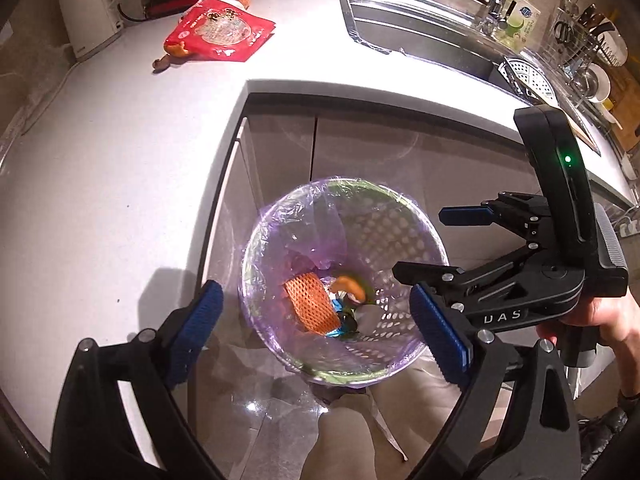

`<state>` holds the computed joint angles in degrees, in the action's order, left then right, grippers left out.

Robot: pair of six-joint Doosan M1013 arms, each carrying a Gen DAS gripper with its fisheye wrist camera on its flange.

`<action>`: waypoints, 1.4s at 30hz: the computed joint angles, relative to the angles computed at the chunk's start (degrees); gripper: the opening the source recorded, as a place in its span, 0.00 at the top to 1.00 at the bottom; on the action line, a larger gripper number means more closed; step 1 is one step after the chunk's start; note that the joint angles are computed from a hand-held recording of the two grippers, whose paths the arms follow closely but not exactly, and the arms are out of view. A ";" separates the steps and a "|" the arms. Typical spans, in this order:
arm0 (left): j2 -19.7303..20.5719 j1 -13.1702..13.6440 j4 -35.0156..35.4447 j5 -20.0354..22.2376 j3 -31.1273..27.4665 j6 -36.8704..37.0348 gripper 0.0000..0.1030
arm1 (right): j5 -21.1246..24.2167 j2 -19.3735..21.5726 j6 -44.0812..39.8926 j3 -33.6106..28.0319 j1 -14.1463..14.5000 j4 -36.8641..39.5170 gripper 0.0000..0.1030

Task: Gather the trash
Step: 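Open the left gripper to drop the leaves while the right drops the peel, then move both tools back toward the red snack bag and white tissue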

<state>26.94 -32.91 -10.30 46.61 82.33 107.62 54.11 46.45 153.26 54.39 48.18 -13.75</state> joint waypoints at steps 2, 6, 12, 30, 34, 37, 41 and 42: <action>0.03 0.38 -0.43 0.00 -0.46 -0.32 0.11 | 1.24 -0.03 0.91 -0.69 0.14 -1.28 0.09; 0.66 0.90 -0.98 -0.55 -2.38 -2.98 0.07 | 3.65 -1.07 3.36 -0.74 0.48 -5.31 0.06; 3.69 0.94 -0.39 -0.26 -8.31 -6.89 0.07 | 4.36 -3.46 4.20 1.09 -0.08 -8.37 0.04; 25.89 0.32 6.40 16.12 -44.65 -34.02 0.07 | -2.40 -6.85 -16.20 4.72 -8.72 -1.56 0.03; 30.12 -0.09 8.82 20.87 -52.60 -39.49 0.07 | -4.53 -6.64 -22.27 4.40 -10.75 1.97 0.03; 33.55 -0.42 10.43 25.02 -59.35 -42.92 0.07 | -6.22 -6.33 -25.92 4.00 -12.12 4.85 0.03; 38.91 -0.67 12.66 31.73 -70.05 -47.46 0.07 | -7.82 -5.84 -29.89 3.34 -13.38 8.22 0.03; 40.39 -0.72 13.12 33.45 -73.05 -48.29 0.07 | -8.18 -5.73 -30.99 3.21 -13.67 9.16 0.03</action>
<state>67.33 -33.63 2.83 80.06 9.28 59.34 45.93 40.72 122.27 57.61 34.52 -4.59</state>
